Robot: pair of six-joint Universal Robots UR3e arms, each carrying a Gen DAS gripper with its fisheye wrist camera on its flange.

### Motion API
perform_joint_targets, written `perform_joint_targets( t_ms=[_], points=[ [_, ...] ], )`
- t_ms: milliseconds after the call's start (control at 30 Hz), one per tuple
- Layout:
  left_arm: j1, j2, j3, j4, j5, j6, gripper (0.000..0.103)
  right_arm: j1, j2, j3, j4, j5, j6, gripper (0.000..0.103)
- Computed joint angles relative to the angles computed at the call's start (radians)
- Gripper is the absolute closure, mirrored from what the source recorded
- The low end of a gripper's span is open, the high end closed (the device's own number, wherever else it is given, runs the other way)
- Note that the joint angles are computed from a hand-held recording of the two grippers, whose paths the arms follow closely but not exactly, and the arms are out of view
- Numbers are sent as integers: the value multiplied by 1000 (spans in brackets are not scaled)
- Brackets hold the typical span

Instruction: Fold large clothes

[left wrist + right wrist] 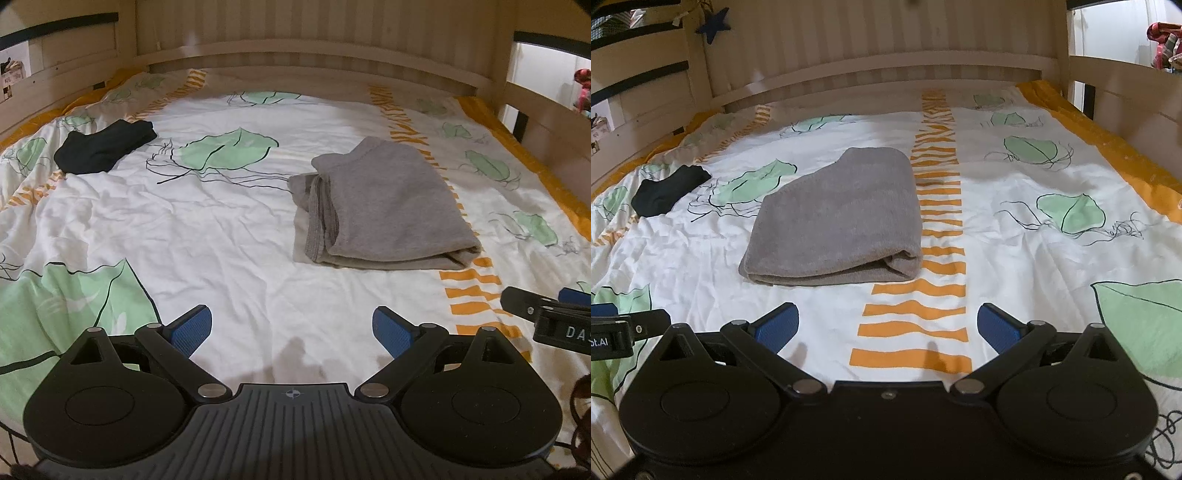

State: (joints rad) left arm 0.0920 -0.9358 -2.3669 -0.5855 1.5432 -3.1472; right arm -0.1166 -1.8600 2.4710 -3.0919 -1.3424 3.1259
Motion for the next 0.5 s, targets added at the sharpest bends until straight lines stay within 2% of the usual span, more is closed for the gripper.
perform_joint_targets(
  t_ms=[500],
  points=[
    [-14, -27, -11, 33, 13, 16, 9, 21, 19, -16, 18, -21, 11, 1]
  ],
)
